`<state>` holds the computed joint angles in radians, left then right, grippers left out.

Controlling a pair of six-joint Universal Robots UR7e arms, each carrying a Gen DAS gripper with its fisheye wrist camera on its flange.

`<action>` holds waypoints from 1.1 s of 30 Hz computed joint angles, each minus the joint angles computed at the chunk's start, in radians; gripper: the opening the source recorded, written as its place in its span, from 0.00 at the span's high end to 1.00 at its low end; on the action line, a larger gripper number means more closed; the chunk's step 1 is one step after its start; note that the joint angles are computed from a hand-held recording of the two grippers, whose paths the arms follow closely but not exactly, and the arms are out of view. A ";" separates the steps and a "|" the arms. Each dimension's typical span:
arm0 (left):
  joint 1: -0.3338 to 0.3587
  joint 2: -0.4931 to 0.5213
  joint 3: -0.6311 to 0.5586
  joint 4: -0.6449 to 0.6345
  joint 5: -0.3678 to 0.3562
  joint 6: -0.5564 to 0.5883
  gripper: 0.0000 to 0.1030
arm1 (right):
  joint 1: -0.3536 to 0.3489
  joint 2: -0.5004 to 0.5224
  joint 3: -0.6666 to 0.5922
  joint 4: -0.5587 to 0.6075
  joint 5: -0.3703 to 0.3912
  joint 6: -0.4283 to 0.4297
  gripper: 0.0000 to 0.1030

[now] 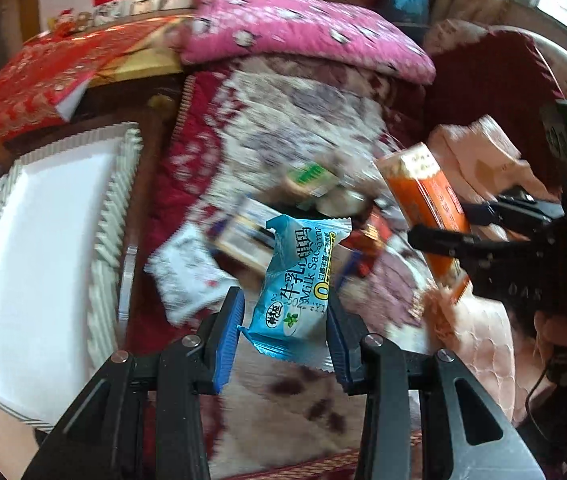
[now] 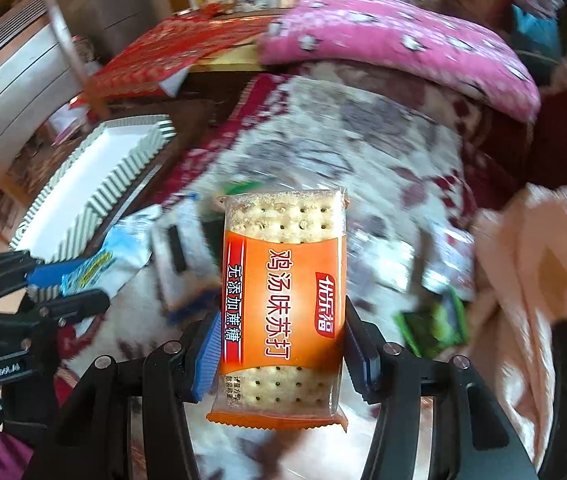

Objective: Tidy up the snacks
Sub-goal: 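Carry the blue packet with left tool while right tool carries cracker pack over striped tray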

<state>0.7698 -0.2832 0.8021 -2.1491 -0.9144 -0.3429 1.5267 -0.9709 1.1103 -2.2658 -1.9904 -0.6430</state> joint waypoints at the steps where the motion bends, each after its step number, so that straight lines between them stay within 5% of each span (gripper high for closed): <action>1: 0.003 -0.012 0.012 -0.007 0.015 -0.007 0.63 | 0.010 0.013 -0.013 0.008 0.001 -0.005 0.45; 17: 0.083 -0.214 0.191 0.031 0.234 -0.234 0.63 | 0.125 0.249 -0.274 0.215 0.046 -0.030 0.44; 33: 0.163 -0.295 0.268 0.154 0.257 -0.469 0.63 | 0.204 0.563 -0.657 0.474 0.064 -0.026 0.44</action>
<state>0.9324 -0.5784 1.0701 -1.9947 -0.6569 -0.8117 1.7305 -0.4076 0.4537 -1.7913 -1.9263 -0.6693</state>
